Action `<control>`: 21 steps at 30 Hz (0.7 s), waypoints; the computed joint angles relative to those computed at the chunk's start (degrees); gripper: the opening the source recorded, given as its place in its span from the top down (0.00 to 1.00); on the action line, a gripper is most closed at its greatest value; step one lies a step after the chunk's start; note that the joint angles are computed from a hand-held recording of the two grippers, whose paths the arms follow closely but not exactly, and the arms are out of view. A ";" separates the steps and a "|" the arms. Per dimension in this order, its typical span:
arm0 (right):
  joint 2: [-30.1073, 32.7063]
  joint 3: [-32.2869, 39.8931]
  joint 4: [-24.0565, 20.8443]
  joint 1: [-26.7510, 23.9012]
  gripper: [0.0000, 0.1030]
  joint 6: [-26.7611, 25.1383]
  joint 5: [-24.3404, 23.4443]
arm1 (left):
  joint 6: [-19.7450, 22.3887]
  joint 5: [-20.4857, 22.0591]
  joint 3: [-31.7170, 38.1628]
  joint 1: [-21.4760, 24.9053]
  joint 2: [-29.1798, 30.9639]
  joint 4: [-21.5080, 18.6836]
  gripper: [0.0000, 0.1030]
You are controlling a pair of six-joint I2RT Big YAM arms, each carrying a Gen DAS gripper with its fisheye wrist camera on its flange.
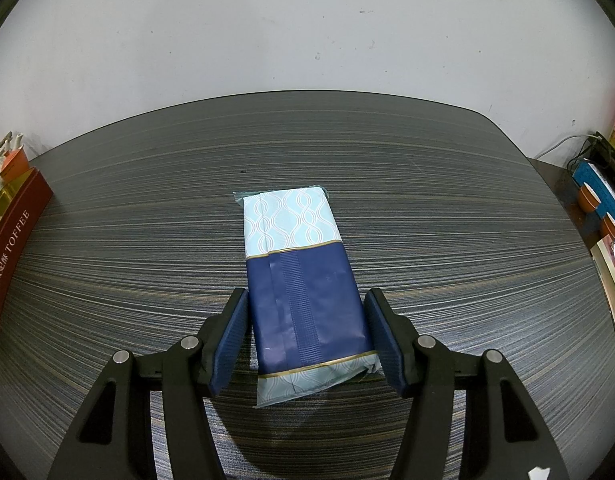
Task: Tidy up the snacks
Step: 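Carry the pink candy into the gold tin and open the left gripper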
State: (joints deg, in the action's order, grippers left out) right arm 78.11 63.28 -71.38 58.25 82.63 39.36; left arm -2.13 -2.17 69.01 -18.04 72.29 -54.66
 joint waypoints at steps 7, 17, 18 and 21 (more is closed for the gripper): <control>0.03 0.01 -0.05 0.00 0.45 0.00 0.00 | -0.82 -0.29 0.96 2.01 5.02 -0.40 0.77; -0.13 -0.09 -0.03 -0.06 0.45 -0.15 -0.02 | -0.17 -1.25 0.80 2.03 5.35 -1.20 0.73; -0.13 -0.09 -0.03 -0.06 0.45 -0.15 -0.02 | -0.21 -1.47 0.85 1.96 5.21 -1.54 0.70; -0.06 -0.03 -0.03 -0.06 0.45 -0.17 -0.02 | -0.23 -1.79 0.22 1.90 3.93 -0.86 0.52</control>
